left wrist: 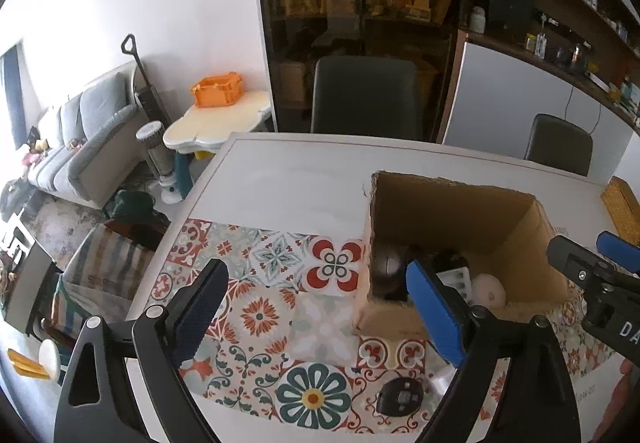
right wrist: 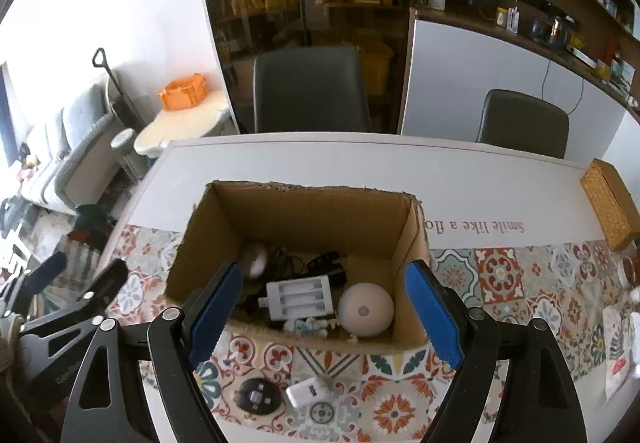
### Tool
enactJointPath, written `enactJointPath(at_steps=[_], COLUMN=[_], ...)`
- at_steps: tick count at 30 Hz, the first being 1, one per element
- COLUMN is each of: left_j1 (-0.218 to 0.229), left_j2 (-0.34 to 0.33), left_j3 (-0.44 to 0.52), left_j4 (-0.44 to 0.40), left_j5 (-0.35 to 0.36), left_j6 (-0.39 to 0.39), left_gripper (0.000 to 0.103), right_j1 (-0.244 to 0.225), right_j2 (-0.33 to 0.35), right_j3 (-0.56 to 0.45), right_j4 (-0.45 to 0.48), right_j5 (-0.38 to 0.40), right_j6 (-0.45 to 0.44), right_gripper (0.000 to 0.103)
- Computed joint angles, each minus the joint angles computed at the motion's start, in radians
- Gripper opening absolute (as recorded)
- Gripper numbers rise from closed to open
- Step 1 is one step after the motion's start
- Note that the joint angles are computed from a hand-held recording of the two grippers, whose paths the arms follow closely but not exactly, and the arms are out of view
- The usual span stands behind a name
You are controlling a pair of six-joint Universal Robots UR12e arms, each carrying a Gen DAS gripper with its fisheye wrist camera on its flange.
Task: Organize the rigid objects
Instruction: 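Open both grippers to drop the keychain and charger into the box, then move both tools back toward the black organizer and white square charger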
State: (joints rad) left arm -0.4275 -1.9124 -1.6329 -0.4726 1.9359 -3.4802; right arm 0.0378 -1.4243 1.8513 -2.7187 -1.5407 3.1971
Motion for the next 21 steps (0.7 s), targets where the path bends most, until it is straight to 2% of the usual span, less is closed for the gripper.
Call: enactJointPath(at_steps=[4, 9, 13, 21], left_j1=[-0.016, -0.025, -0.041, -0.047], left_j2=[0.019, 0.044, 0.055, 0.067], left_j3=[-0.033, -0.074, -0.103, -0.14], left_j4=[0.017, 0.013, 0.009, -0.079], left_j5=[0.019, 0.003, 0.032, 0.014], left_j6=[0.006, -0.025, -0.032, -0.109], left_gripper=[0.097, 0.097, 0.097, 0.097], right_j1=[-0.003, -0.006, -0.012, -0.017], right_j2=[-0.035, -0.07, -0.085, -0.086], right_j3=[0.045, 0.097, 0.133, 0.179], right_j4=[-0.032, -0.045, -0.04, 0.004], right_j5=[0.017, 0.024, 0.04, 0.085], right_j6=[-0.007, -0.013, -0.008, -0.039], right_gripper=[0.084, 0.084, 0.084, 0.084])
